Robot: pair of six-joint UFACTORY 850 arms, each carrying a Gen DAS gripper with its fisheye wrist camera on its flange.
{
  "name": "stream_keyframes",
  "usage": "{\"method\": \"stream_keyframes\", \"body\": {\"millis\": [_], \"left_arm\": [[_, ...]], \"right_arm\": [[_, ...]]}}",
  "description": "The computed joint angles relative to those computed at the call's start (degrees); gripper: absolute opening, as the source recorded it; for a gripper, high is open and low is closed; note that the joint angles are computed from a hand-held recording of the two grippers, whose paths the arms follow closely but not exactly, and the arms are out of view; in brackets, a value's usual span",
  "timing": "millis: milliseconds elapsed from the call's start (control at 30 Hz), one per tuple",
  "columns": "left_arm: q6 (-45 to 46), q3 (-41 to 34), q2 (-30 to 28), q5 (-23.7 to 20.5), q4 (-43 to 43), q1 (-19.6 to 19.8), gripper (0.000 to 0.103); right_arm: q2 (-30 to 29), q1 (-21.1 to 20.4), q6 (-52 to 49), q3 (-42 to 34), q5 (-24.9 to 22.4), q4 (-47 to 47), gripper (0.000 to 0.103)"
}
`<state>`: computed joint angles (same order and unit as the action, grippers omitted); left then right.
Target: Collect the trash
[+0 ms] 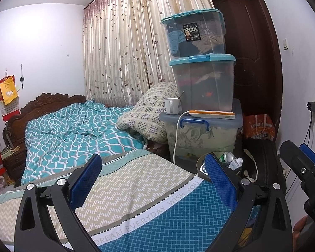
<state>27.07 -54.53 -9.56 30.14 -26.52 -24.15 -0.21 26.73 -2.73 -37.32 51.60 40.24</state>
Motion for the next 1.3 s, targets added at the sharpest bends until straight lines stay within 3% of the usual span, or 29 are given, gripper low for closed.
{"method": "stream_keyframes", "body": {"millis": [1300], "left_arm": [[-1.0,0.7,0.1,-0.2,2.0,0.0,0.094]], "right_arm": [[-0.5,-0.8,1.0,-0.3,-1.0,-1.2,0.100]]}}
